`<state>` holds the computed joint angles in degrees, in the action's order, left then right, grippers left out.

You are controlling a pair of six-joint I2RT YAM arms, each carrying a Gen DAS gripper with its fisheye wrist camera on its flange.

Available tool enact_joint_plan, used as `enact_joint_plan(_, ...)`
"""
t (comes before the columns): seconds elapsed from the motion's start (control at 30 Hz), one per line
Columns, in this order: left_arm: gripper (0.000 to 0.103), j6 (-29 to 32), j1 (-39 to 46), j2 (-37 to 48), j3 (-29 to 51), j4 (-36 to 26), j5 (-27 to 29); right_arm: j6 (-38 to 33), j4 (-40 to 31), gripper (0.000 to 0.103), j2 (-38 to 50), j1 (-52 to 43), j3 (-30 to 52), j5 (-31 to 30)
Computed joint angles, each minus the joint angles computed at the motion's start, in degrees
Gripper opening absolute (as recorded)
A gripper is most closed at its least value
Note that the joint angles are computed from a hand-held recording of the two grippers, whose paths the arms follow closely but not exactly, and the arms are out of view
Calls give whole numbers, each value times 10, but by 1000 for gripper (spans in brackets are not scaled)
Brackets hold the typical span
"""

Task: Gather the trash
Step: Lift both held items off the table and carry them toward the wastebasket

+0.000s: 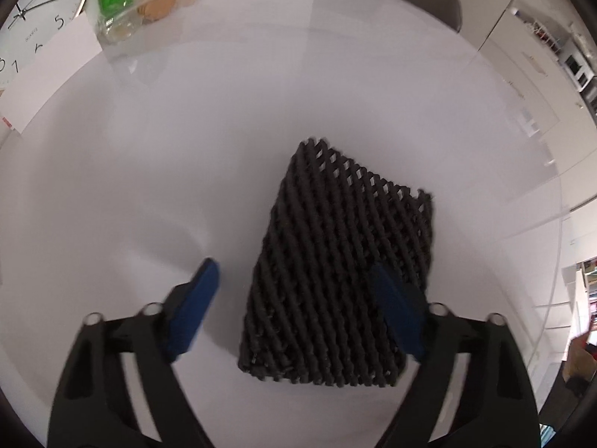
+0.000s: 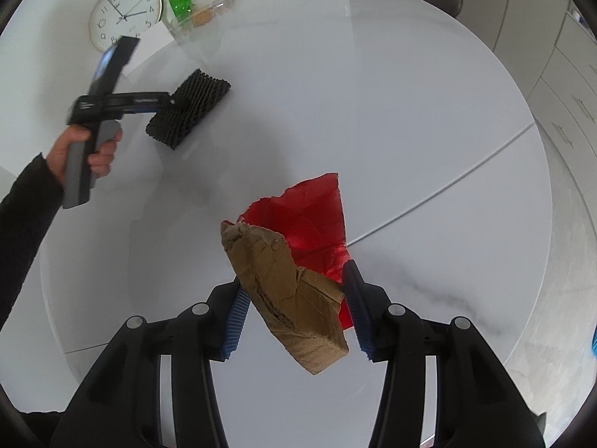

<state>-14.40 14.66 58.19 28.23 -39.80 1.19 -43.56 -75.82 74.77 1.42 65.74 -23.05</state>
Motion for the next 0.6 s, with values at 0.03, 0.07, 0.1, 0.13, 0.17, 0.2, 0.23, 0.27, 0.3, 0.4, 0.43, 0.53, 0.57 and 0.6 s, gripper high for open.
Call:
enact_joint_plan(0.03, 74, -1, 1, -6, -3, 6, 2, -3, -7, 49, -6, -6, -2, -2)
enact_joint_plan(0.07, 69, -5, -3, -8, -4, 5, 5, -3, -11, 49, -13, -9, -6, -3)
enact_joint_plan(0.1, 66, -11, -12, -10, -4, 5, 2, -2, -15, 49, -19, -11, -9, -4)
enact_joint_plan(0.13, 58, -16, -18, -17, -7, 3, 4, -7, -18, 50, -19, -18, -10, -5)
enact_joint_plan(0.17, 52, -28, -32, -23, -8, 1, -1, -2, -16, 50, -20, -15, -13, -4)
enact_joint_plan(0.2, 50, -46, -52, -30, -10, -1, -18, -2, -18, 50, -26, -17, -15, -4)
enact_joint_plan(0.23, 45, -57, -64, -40, -14, -5, -30, -1, -22, 50, -32, -18, -18, -5)
enact_joint_plan(0.27, 38, -75, -86, -50, -15, -9, -48, 0, -27, 50, -38, -18, -19, -6)
enact_joint_plan(0.3, 34, -89, -102, -60, -15, -15, -63, 5, -29, 50, -44, -17, -20, -7)
enact_joint_plan(0.4, 14, -117, -127, -106, -12, -51, -74, -3, -39, 50, -56, -35, -21, -14)
enact_joint_plan(0.43, 13, -127, -133, -118, -8, -62, -72, -6, -40, 50, -59, -41, -23, -16)
enact_joint_plan(0.53, 13, -182, -196, -175, 13, -124, -106, -27, -56, 50, -70, -74, -21, -23)
enact_joint_plan(0.57, 13, -231, -255, -188, 29, -153, -134, -46, -69, 50, -72, -97, -16, -28)
enact_joint_plan(0.6, 13, -283, -317, -192, 45, -180, -160, -80, -87, 50, -69, -133, -7, -33)
